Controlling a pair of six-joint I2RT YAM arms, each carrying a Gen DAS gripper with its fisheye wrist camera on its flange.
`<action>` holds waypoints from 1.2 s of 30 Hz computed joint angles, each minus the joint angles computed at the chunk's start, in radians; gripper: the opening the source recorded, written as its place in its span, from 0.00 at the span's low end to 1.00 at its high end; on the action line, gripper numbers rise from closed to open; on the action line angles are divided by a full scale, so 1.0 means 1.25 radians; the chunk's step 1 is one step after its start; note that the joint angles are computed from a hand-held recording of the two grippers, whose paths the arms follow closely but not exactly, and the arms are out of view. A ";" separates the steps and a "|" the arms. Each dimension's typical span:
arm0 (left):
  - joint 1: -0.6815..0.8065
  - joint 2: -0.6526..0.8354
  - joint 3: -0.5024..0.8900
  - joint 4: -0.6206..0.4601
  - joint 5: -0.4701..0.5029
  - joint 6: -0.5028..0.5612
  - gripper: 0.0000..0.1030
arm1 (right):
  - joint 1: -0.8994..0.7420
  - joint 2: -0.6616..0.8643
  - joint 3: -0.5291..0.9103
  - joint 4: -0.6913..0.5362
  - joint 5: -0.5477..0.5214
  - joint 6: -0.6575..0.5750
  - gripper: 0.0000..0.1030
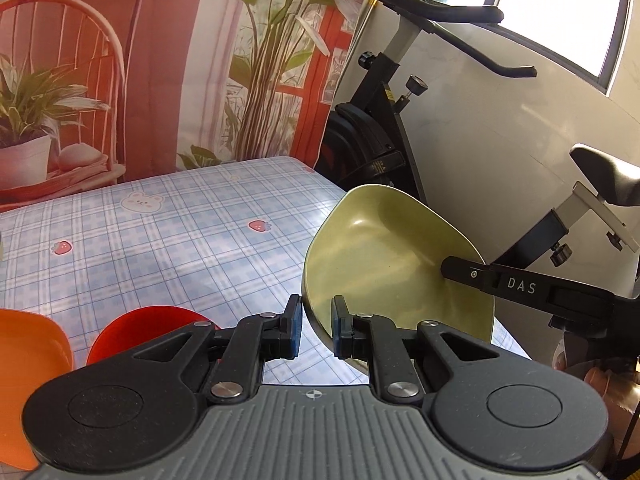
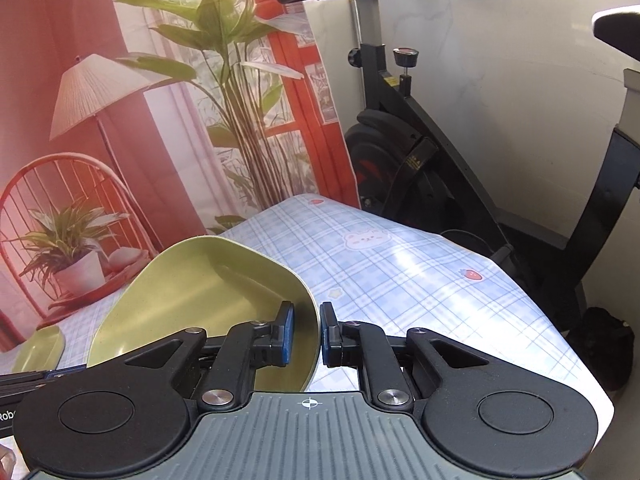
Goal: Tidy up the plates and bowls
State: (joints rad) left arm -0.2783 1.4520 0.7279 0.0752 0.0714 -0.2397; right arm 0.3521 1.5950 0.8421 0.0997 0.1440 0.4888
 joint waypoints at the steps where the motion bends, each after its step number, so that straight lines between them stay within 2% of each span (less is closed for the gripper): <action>1: 0.021 -0.022 -0.009 -0.006 0.011 0.002 0.15 | 0.014 0.009 0.022 -0.012 0.005 0.000 0.12; 9: 0.180 -0.155 -0.033 -0.078 0.088 0.033 0.15 | 0.125 0.083 0.224 -0.119 0.039 -0.017 0.12; 14: 0.371 -0.220 0.005 -0.185 0.208 0.096 0.15 | 0.202 0.187 0.422 -0.196 0.032 -0.028 0.12; 21: 0.595 -0.272 0.063 -0.305 0.288 0.217 0.17 | 0.291 0.375 0.734 -0.283 0.006 -0.064 0.12; 29: 0.792 -0.233 0.007 -0.339 0.386 0.292 0.19 | 0.367 0.623 1.111 -0.473 -0.008 -0.149 0.13; 33: 0.827 -0.196 -0.033 -0.324 0.396 0.327 0.19 | 0.384 0.681 1.176 -0.521 -0.014 -0.160 0.13; 36: 0.824 -0.176 -0.052 -0.305 0.388 0.329 0.19 | 0.391 0.697 1.172 -0.536 -0.014 -0.155 0.13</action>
